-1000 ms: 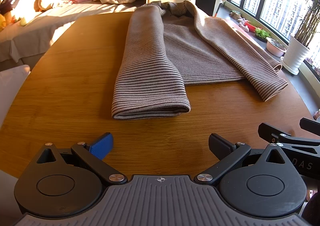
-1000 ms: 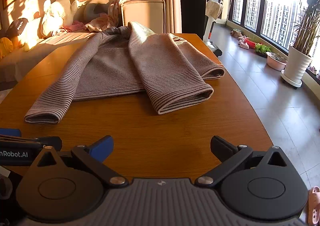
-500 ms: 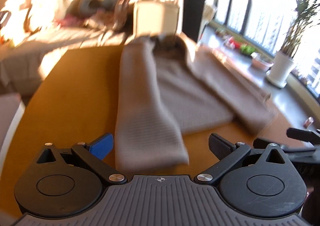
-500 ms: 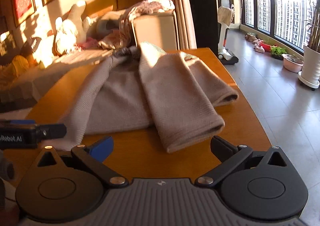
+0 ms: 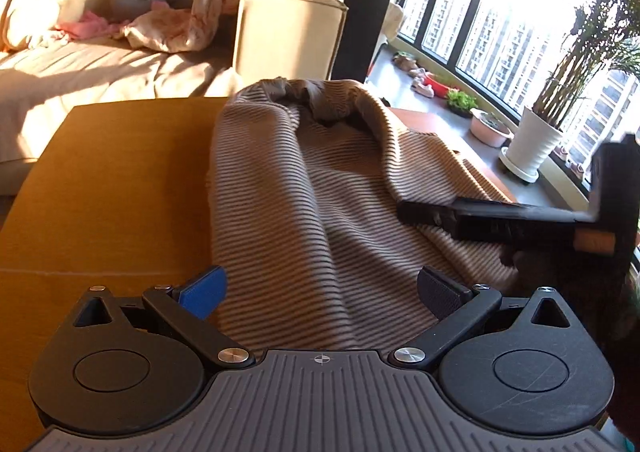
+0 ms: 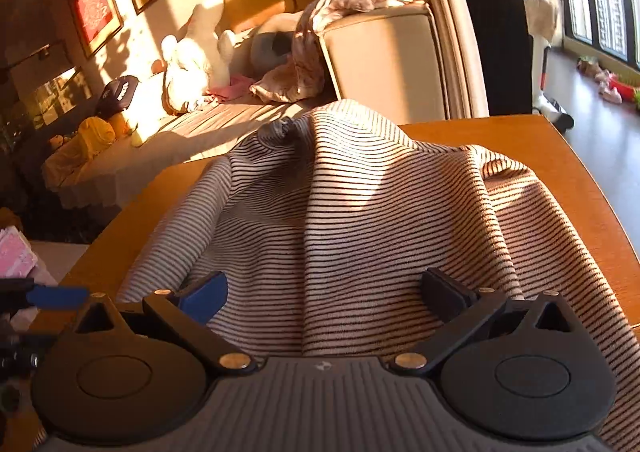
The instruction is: Fold clothes
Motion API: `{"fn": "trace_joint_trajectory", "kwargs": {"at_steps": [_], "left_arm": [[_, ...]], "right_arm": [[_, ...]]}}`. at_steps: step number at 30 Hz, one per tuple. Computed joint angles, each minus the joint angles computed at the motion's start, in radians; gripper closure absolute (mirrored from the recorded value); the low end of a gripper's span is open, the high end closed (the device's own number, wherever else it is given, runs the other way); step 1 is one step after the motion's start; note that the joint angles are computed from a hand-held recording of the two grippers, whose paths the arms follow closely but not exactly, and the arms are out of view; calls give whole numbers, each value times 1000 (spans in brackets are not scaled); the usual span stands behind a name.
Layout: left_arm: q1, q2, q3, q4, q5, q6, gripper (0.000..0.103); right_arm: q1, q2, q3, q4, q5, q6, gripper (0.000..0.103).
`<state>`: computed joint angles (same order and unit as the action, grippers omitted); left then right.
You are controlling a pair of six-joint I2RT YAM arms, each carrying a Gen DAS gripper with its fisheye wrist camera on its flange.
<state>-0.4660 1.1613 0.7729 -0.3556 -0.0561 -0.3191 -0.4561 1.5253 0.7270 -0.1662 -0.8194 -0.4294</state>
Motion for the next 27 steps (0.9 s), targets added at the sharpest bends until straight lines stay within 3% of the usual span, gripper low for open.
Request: {"fn": "trace_joint_trajectory", "kwargs": {"at_steps": [2,5,8,11,13,17,21,22,24,26,27], "left_arm": [[44,-29,-8,-33,48,35,0],[108,-79,-22,-89,126,81,0],[143,-145,-49,-154,202,105,0],[112,-176,-60,-228,219,124,0],[73,-197,-69,-266,197,133,0],[-49,-239,-91,-310,41,107,0],[-18,-280,-127,-343,85,60,0],[-29,-291,-132,-344,68,52,0],[-60,-309,-143,-336,32,44,5],[-101,-328,-159,-309,-15,47,40],[-123,-325,-159,-299,-45,50,41]], "right_arm": [[-80,-19,-3,-148,-106,-100,0],[-212,-52,-3,-447,-179,-392,0],[-380,-91,-27,-743,-195,-714,0],[-530,-134,-72,-933,-171,-946,0],[-551,-204,-108,-946,-152,-960,0],[-530,-299,-133,-942,-116,-954,0],[-482,-266,-53,-942,-179,-906,0],[-470,-289,-50,-896,-208,-855,1],[-411,-416,-117,-658,-204,-661,7],[-320,-522,-196,-417,-137,-467,14],[-276,-548,-221,-337,-98,-404,20]]}}
